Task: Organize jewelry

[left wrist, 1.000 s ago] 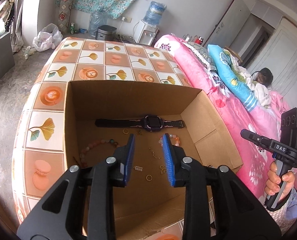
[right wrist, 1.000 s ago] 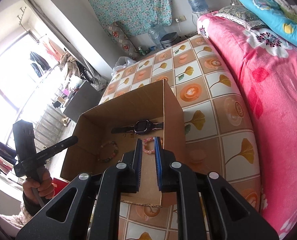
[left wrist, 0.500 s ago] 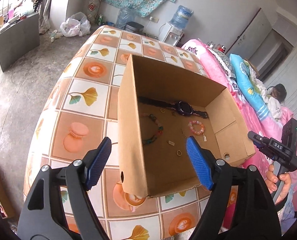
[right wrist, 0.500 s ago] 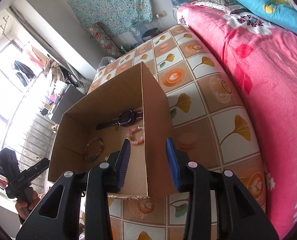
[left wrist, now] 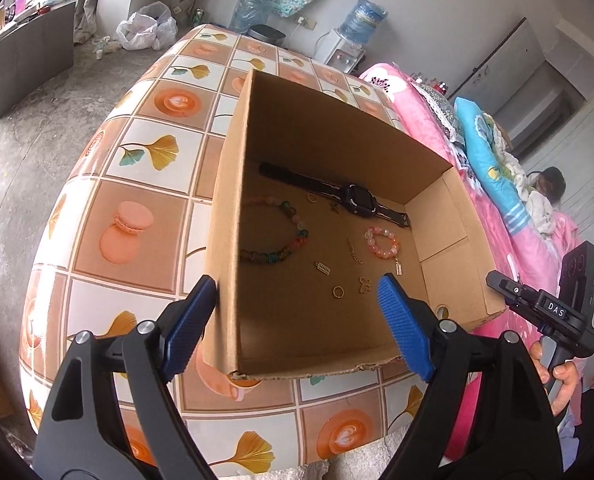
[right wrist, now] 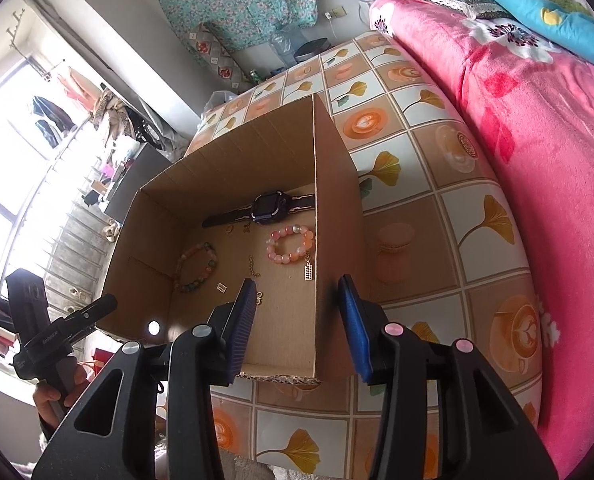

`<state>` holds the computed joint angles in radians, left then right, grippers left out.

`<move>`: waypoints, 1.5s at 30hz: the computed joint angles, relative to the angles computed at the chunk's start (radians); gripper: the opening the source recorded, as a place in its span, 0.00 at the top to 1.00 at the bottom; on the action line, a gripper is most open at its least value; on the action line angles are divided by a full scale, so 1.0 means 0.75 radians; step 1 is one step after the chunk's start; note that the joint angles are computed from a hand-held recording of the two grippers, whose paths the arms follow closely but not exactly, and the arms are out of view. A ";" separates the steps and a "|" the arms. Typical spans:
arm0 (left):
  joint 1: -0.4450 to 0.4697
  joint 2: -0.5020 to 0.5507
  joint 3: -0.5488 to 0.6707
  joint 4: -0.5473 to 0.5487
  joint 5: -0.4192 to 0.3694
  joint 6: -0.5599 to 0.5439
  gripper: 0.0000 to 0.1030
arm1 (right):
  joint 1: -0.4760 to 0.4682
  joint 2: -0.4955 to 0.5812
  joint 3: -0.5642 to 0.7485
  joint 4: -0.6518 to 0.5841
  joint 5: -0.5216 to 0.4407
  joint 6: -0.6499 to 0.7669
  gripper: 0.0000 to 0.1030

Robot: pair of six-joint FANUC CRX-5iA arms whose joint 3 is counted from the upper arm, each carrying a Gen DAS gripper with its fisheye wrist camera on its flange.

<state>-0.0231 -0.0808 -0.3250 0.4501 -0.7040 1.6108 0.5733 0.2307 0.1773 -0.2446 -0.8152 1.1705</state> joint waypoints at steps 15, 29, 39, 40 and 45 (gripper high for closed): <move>-0.037 -0.165 -0.150 -0.033 0.054 0.068 0.24 | 0.050 -0.150 -0.173 0.029 0.005 -0.065 0.59; -0.085 -0.256 -0.161 -0.253 0.113 0.256 0.22 | 0.101 -0.236 -0.314 0.214 0.113 -0.238 0.58; -0.333 -0.408 -0.018 -0.836 0.028 0.651 0.08 | 0.307 -0.547 -0.736 0.851 0.367 -0.675 0.32; -0.389 -0.405 0.018 -0.943 -0.009 0.727 0.08 | 0.323 -0.562 -0.746 0.848 0.363 -0.660 0.28; -0.617 -0.345 0.162 -1.287 -0.218 1.011 0.08 | 0.379 -0.554 -0.697 0.667 0.267 -0.505 0.21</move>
